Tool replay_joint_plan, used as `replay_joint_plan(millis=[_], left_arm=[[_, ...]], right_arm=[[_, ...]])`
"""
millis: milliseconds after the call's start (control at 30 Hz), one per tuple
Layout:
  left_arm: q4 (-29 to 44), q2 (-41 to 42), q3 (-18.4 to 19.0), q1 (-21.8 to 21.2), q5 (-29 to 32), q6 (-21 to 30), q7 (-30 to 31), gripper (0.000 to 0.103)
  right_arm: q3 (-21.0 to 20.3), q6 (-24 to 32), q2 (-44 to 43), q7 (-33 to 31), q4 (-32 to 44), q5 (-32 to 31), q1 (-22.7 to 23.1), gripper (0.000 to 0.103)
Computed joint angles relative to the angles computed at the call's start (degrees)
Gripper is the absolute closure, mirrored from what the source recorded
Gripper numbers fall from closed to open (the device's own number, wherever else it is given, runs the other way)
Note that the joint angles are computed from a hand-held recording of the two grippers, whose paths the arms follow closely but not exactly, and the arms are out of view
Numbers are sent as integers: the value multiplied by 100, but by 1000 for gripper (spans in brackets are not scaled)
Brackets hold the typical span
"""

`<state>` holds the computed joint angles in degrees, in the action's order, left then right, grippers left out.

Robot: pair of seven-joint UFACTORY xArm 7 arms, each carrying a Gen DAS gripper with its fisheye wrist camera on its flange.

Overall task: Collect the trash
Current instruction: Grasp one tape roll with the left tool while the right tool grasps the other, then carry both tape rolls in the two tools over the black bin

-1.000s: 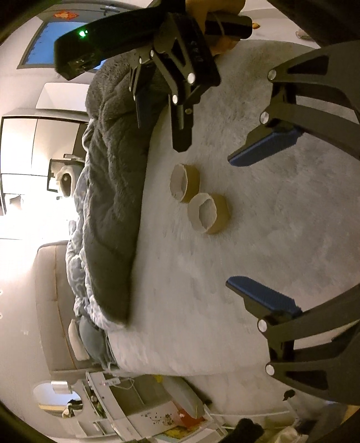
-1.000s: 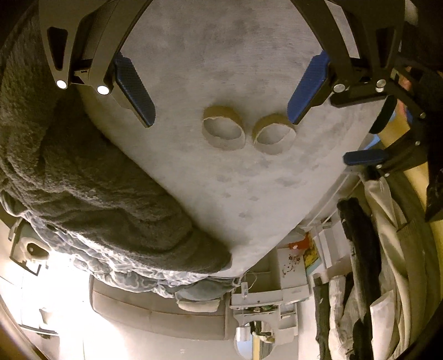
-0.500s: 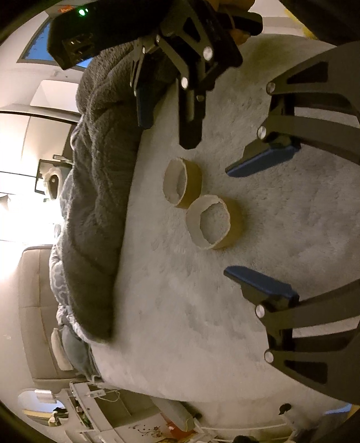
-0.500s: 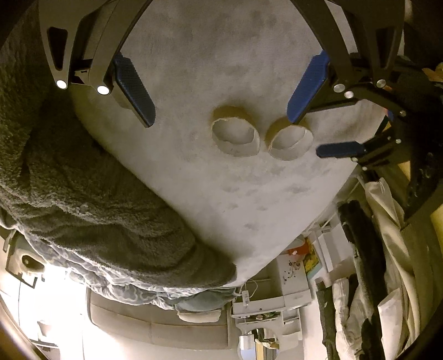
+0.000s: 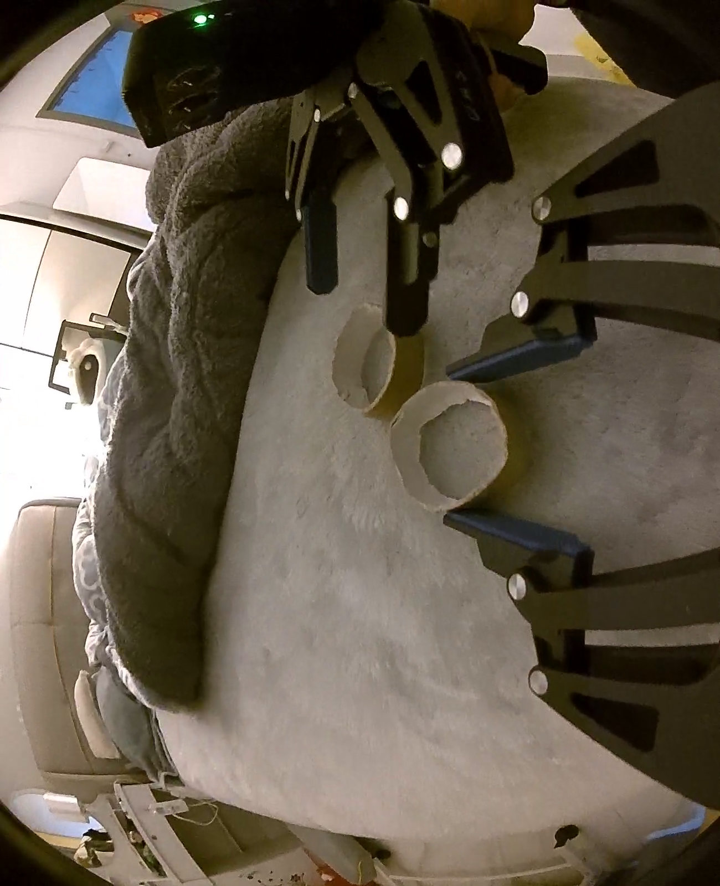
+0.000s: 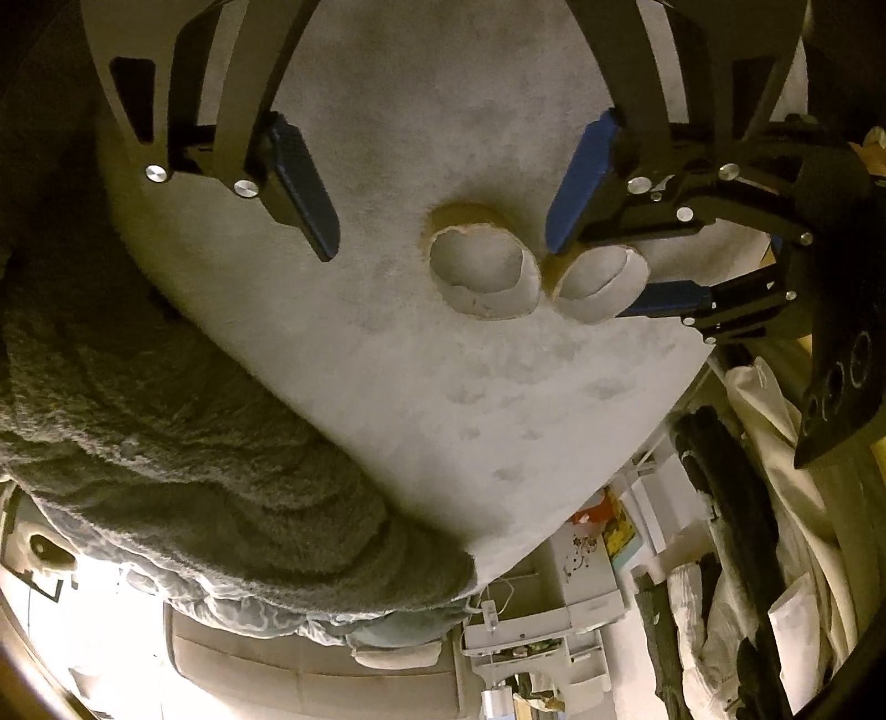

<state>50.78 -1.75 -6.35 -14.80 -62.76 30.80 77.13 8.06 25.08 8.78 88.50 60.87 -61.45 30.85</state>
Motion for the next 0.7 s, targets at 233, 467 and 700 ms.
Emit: replay_joint_plan(millis=[233, 467, 700], left_arm=[[98, 24, 38, 81, 52, 190, -106, 56], [111, -62, 108, 154, 90, 113, -324, 56], [45, -218, 205, 215, 183, 176, -299, 56]], right_arm=[[-55, -74, 256, -441, 221, 322, 28, 33], [-155, -68, 340, -639, 301, 550, 124, 43], [-208, 89, 499, -828, 552, 673, 264, 55]])
